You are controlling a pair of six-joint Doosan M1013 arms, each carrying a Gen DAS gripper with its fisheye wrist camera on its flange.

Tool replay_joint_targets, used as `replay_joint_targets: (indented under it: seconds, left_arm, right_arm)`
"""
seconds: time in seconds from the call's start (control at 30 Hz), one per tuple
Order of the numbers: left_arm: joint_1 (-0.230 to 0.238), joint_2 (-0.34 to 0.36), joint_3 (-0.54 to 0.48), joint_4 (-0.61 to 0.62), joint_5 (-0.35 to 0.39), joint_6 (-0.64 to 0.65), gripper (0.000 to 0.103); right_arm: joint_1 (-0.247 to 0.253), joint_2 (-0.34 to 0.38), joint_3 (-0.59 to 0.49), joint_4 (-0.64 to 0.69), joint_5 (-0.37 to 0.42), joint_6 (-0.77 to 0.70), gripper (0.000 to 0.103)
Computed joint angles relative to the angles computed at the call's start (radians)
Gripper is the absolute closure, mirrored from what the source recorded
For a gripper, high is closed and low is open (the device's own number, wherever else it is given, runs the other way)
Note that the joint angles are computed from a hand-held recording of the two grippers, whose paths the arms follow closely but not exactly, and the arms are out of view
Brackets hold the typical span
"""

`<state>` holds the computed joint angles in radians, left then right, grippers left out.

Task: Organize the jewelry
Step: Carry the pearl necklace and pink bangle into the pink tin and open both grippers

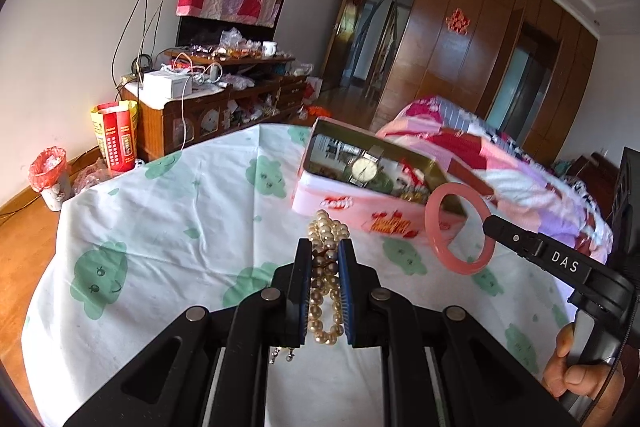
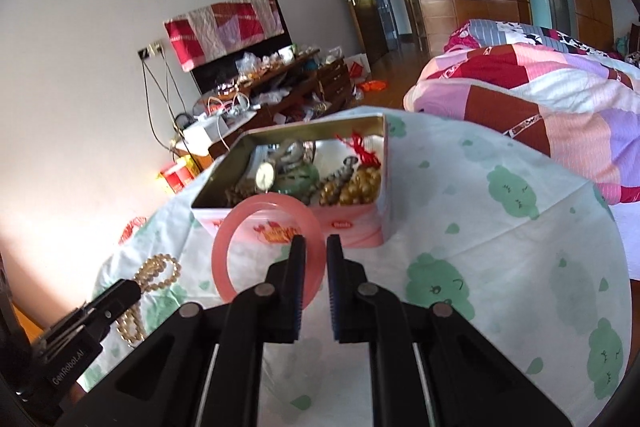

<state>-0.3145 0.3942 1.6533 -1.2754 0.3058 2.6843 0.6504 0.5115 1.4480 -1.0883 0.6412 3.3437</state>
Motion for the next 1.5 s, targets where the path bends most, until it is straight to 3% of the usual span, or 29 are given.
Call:
replay_joint_targets:
  seconds: [0.1, 0.37, 0.57, 0.7, 0.93, 1.23, 1.5]
  left_arm:
    - [-0.006, 0.003, -0.01, -0.016, -0.002, 0.029, 0.091]
    - [-0.015, 0.027, -0.072, -0.216, 0.0, 0.238, 0.091]
    - [-0.024, 0.071, -0.15, -0.254, -0.005, 0.281, 0.091]
    - [-0.037, 0.106, -0.2, -0.213, -0.018, 0.264, 0.091]
    - [-0.064, 0.179, -0.299, 0.104, -0.041, -0.047, 0.091]
    - [-0.082, 0.197, -0.312, 0.319, -0.055, -0.194, 0.091]
    - [-0.096, 0.21, -0.329, 0.62, -0.069, -0.465, 0.091]
  right_arm:
    - [0.0, -0.006, 0.001, -0.033, 0.004, 0.037, 0.09]
    - [-0.019, -0.016, 0.003, -0.101, -0.006, 0.138, 0.09]
    - [-0.043, -0.008, -0.017, -0.128, 0.005, 0.187, 0.09]
    - [-0.059, 0.003, -0.036, -0.142, 0.011, 0.215, 0.09]
    - [-0.086, 0.054, -0.103, -0.111, 0.017, 0.196, 0.09]
    - [-0.1, 0.089, -0.125, -0.025, -0.012, 0.135, 0.09]
    - [-0.098, 0.108, -0.15, 0.037, 0.022, 0.059, 0.09]
